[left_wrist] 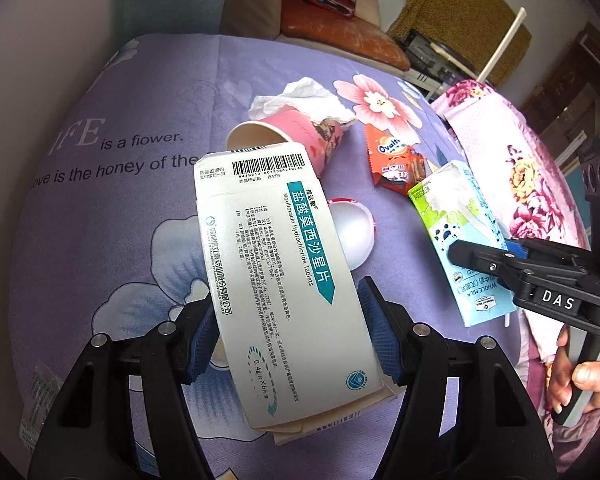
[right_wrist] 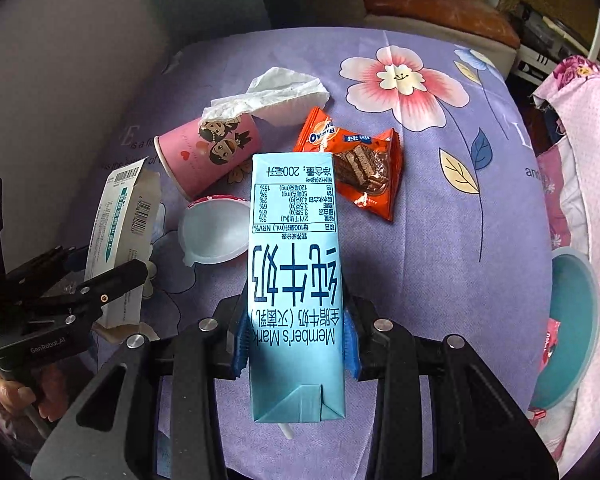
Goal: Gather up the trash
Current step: 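Lift the medicine box and milk carton and carry toward the teal bin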
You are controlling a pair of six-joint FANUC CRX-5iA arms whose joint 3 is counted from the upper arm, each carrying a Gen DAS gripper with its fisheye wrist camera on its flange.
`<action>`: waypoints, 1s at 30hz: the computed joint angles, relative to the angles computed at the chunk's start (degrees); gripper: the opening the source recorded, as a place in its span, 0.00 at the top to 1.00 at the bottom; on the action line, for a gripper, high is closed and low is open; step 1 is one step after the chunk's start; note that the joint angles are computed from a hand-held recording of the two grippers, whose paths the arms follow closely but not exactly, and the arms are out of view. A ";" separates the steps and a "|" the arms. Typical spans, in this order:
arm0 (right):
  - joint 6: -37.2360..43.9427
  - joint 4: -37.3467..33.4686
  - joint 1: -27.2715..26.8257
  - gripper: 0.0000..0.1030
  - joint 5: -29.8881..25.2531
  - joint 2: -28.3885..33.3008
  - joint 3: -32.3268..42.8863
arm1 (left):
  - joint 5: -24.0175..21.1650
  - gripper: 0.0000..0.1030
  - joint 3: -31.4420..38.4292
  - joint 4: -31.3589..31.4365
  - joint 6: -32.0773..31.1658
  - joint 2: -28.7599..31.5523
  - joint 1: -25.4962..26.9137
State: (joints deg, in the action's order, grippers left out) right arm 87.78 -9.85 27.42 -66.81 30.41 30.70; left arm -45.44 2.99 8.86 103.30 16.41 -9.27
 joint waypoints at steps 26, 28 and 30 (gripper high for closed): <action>-1.08 -11.91 -14.94 0.67 7.63 -7.84 -10.85 | -15.84 0.36 31.32 -5.79 -3.08 20.04 -12.55; -1.09 -12.87 -16.39 0.67 8.20 -8.12 -11.48 | -17.53 0.36 34.74 -5.99 -3.77 22.25 -13.53; -1.27 -13.58 -17.70 0.67 8.81 -8.46 -12.25 | -19.02 0.36 37.95 -6.21 -4.25 24.28 -14.44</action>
